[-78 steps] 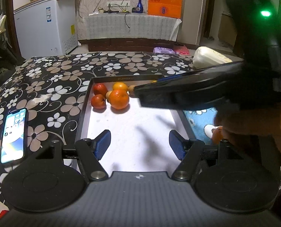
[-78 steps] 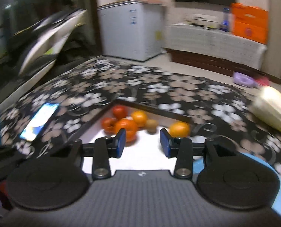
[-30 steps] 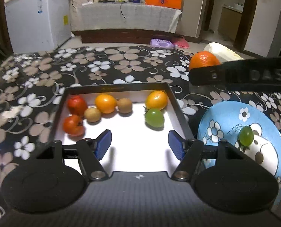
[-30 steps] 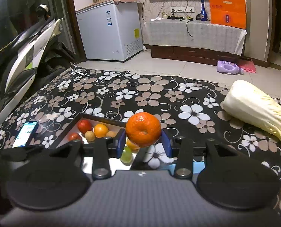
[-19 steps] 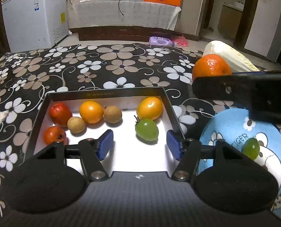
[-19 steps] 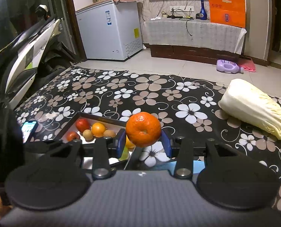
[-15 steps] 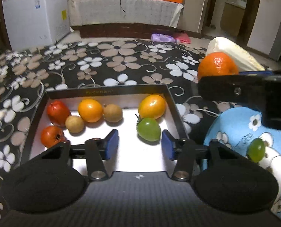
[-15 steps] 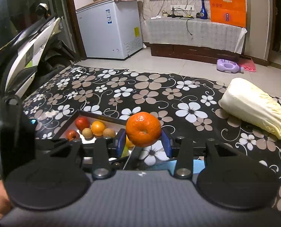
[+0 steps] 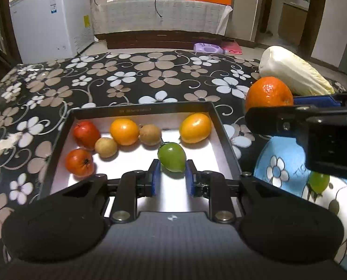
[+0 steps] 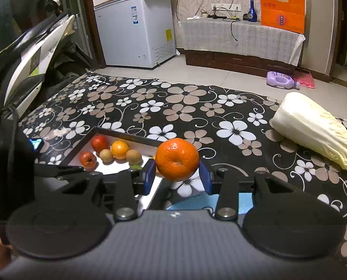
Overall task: Organize fruits
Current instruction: 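Carry the green tomato with the left gripper while the right carries the orange toward the blue plate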
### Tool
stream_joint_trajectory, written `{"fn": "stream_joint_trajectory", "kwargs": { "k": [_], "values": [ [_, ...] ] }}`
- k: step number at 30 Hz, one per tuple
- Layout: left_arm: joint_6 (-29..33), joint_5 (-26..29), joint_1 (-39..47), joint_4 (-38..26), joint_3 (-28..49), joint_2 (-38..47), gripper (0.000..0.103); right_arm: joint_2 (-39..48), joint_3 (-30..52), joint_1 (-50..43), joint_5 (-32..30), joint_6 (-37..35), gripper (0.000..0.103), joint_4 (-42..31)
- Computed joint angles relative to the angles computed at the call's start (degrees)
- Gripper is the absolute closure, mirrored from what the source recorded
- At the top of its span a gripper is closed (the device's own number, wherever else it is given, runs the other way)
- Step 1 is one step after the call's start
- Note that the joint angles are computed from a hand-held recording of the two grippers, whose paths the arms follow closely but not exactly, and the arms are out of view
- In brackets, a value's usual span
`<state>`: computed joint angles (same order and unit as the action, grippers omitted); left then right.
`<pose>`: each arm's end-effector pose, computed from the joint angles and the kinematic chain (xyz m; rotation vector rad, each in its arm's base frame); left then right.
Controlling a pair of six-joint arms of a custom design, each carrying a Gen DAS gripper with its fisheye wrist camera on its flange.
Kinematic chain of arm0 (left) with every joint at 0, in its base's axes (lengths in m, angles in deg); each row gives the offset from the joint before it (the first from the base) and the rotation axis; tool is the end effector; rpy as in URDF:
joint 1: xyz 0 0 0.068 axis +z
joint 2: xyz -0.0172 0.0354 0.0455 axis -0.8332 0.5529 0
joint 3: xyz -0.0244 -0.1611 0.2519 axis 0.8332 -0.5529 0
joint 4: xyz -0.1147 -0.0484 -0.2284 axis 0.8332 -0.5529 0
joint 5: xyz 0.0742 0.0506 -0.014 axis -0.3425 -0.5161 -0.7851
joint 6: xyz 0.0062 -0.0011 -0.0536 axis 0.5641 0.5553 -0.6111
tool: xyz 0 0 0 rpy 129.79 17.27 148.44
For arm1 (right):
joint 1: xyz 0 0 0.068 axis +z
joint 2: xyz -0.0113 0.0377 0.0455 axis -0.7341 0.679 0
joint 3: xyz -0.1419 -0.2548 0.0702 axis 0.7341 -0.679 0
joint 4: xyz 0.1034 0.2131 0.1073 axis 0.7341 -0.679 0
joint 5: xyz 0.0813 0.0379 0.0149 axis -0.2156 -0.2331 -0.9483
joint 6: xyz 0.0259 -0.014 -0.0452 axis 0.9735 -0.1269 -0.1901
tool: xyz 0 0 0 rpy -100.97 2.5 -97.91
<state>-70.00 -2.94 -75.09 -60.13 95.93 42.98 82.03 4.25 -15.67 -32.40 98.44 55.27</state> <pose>0.2642 -0.0933 0.1001 0.5454 2.3077 -0.2454 0.2486 0.1377 0.1347 0.0779 2.2330 0.1299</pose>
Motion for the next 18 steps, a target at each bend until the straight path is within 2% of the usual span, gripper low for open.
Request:
{"fn": "stream_joint_trajectory", "kwargs": {
  "k": [7, 18],
  "values": [
    [0.5, -2.8, 0.0, -2.5, -4.1, -6.7, 0.076, -2.3, -0.8, 4.3, 4.4, 2.5, 0.059, -1.7],
    [0.4, -3.0, 0.8, -8.9, -10.1, -20.6, 0.076, -6.9, -3.9, 11.9, 12.1, 9.5, 0.059, -6.1]
  ]
}}
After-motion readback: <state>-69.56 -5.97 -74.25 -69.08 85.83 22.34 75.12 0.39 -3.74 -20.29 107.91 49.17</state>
